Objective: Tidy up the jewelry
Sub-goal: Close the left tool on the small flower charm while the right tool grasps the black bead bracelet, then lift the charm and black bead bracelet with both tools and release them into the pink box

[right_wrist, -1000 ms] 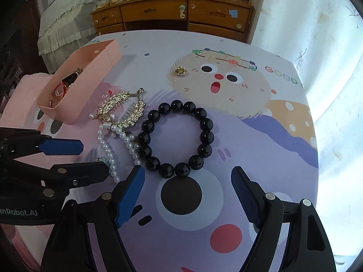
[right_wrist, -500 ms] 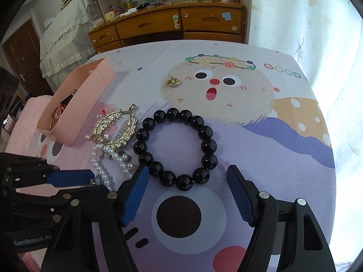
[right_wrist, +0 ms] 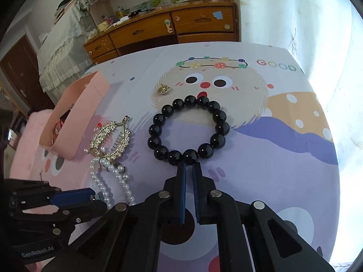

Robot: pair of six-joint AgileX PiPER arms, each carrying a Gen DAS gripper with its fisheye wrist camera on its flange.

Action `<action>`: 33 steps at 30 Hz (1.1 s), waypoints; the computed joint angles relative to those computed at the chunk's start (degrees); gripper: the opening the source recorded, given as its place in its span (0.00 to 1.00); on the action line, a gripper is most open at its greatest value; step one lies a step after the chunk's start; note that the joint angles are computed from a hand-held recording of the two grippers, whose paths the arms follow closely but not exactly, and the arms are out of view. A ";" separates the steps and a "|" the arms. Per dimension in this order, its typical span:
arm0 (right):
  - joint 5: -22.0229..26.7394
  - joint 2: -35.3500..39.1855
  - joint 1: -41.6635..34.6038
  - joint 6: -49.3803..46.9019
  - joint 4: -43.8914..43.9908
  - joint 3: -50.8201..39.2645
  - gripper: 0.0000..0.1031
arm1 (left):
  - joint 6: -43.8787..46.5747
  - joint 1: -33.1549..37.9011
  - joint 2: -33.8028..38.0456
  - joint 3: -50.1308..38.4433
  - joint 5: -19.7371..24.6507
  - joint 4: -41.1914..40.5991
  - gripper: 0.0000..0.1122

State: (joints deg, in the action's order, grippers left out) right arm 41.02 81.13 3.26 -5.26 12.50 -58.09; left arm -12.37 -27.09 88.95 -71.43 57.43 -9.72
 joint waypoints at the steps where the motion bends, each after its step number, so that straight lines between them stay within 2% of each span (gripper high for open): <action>1: 0.48 -0.09 0.05 0.69 -0.84 -0.38 0.06 | 0.01 0.06 -0.31 0.12 -0.08 0.05 0.17; 4: 2.33 -1.03 -0.58 1.18 -0.29 -1.47 0.07 | -0.40 -0.14 -0.83 0.22 -0.03 0.93 0.17; 7: 4.08 -0.60 -0.41 5.10 -2.87 -3.68 0.21 | 0.07 0.33 -1.73 0.97 -0.63 0.47 0.17; 8: 3.27 -0.58 -0.11 6.74 -4.50 -3.99 0.28 | 0.60 0.79 -2.34 1.53 -1.16 -0.26 0.17; 10: 0.91 -0.30 0.10 10.15 -7.41 -4.26 0.32 | 1.48 1.69 -3.83 2.92 -2.53 -1.68 0.17; 15: -0.26 5.35 -1.34 14.07 -9.33 -7.89 0.32 | 1.80 2.59 -6.39 5.18 -3.68 -2.28 0.17; 19: 1.00 7.83 -0.48 16.17 -12.22 -9.85 0.29 | 1.89 3.07 -8.70 6.36 -4.14 -1.29 0.17; 24: 0.79 8.97 0.87 16.28 -12.88 -10.36 0.17 | 1.35 4.07 -9.64 6.43 -4.44 -0.24 0.17; 33: 0.32 7.23 2.40 19.45 -14.51 -10.66 0.15 | 2.34 5.85 -11.01 6.23 -3.59 0.29 0.17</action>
